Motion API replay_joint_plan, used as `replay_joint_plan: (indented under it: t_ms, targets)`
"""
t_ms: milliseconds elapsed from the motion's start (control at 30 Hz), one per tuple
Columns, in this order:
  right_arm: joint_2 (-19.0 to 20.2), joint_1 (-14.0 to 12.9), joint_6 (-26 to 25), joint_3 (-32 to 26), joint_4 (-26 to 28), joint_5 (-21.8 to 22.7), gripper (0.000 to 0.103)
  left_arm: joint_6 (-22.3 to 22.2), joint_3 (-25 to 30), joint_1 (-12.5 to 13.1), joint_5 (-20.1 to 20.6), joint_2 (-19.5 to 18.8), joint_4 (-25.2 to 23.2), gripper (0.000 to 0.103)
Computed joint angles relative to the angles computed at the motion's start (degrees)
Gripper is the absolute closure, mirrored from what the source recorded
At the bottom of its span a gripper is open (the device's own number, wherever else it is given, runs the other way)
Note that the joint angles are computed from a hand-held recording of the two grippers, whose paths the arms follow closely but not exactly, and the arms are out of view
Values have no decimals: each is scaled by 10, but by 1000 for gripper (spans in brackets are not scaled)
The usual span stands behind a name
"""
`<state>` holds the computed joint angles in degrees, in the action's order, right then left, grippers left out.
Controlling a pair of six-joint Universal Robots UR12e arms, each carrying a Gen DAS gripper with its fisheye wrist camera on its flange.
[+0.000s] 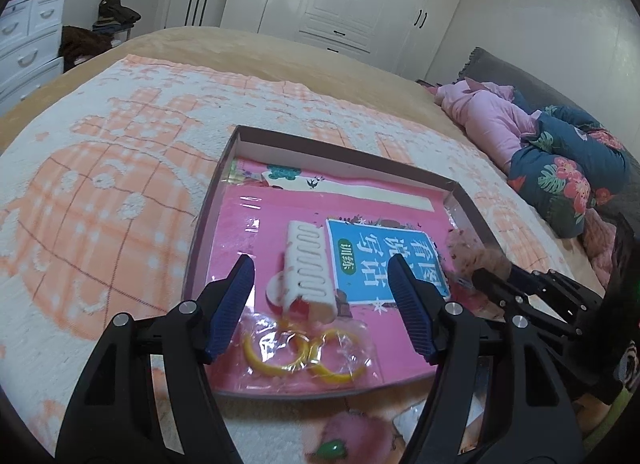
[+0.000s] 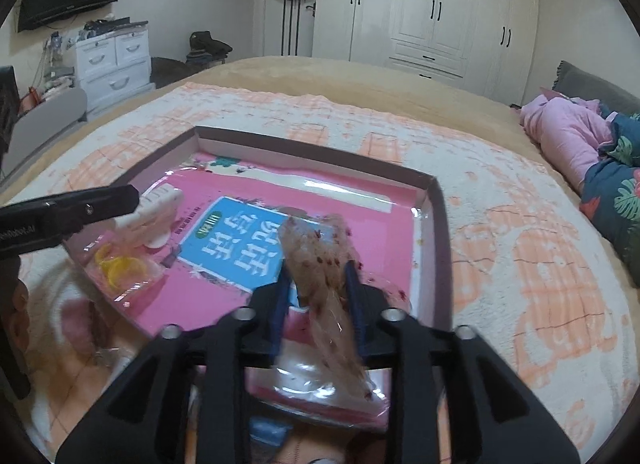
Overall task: Organize jewelry
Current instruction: 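Lift and carry the claw clip with the left tool while the right tool carries the bow into the box, then open both tools to set the claw clip and bow clip in the box, then withdraw both tools from the box toward the remaining jewelry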
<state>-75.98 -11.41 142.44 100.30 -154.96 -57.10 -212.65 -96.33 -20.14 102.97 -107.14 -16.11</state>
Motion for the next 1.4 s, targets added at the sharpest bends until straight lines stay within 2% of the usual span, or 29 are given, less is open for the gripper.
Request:
replay_joint_plan:
  t_ms: [33,133,367,533,633,800,1100,1400]
  targets:
    - [-3,-1,3,3,-3,3,56,0,0,0,1,1,1,43]
    - [-11,-6,4,12,-5,22,53,3,-3,-3,9,4,0,43]
    - [-31,-25,20,30,-22,64,29,3,-10,-10,27,12,1,37]
    - [-45,-41,28,43,-29,91,19,0,-14,-16,39,19,4,31]
    - [-54,-50,34,50,-35,103,17,0,-17,-21,49,24,6,26]
    - [-64,-65,48,56,-47,118,14,-2,-22,-29,68,34,9,11]
    - [-80,-91,72,64,-68,138,10,5,-27,-51,112,53,16,11]
    - [-100,-112,72,80,-66,156,10,12,-36,-71,134,68,25,11]
